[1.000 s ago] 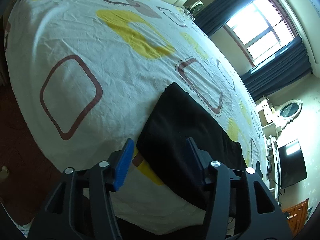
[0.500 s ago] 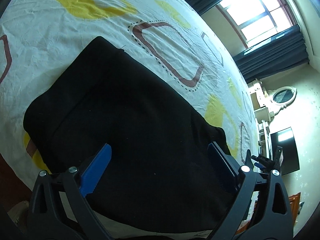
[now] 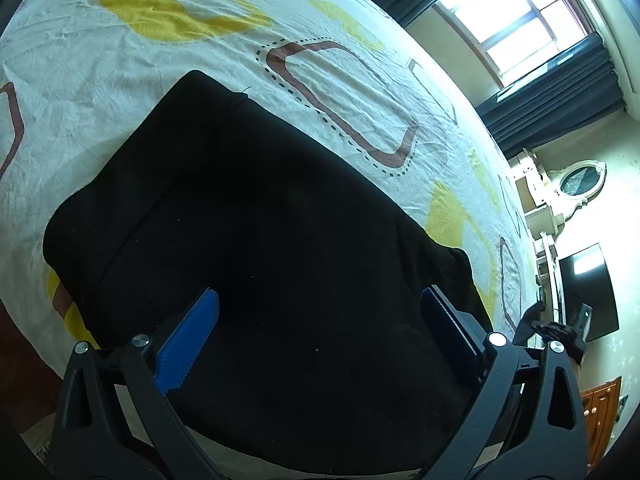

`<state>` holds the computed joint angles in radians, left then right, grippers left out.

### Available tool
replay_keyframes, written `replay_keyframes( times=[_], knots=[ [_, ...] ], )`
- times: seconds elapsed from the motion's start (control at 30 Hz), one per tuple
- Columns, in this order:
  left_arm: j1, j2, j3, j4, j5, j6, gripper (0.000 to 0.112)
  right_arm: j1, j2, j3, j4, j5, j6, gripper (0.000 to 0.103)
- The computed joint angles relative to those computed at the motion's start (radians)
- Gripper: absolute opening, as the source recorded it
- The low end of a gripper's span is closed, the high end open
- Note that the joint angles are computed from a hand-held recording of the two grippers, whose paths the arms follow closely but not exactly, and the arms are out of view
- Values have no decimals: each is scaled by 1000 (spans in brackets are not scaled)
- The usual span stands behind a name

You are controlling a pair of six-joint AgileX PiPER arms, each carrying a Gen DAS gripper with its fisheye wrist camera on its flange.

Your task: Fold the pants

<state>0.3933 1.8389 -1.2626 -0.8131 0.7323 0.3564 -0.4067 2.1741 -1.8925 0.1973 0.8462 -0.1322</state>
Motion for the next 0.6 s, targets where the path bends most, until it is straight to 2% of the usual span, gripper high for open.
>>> replay_keyframes(
  times=[0.1,0.17,0.23,0.37,0.5,0.6],
  knots=[
    [0,-9,0,9,2,-35,100,-170,-204,261,300,-56,-238,8],
    [5,-13,2,9,12,-60,100,-325,-304,410,500,-25,-432,8],
    [6,-23,12,7,15,-80,100,-483,-343,527,672,19,-611,8],
    [-11,-46,30,35,6,-117,100,-714,-295,618,731,126,-696,8],
    [-30,-64,47,63,-6,-147,100,-794,-204,647,715,183,-713,8],
    [-31,-77,61,61,-1,-155,100,-826,-148,649,784,217,-743,14]
  ],
)
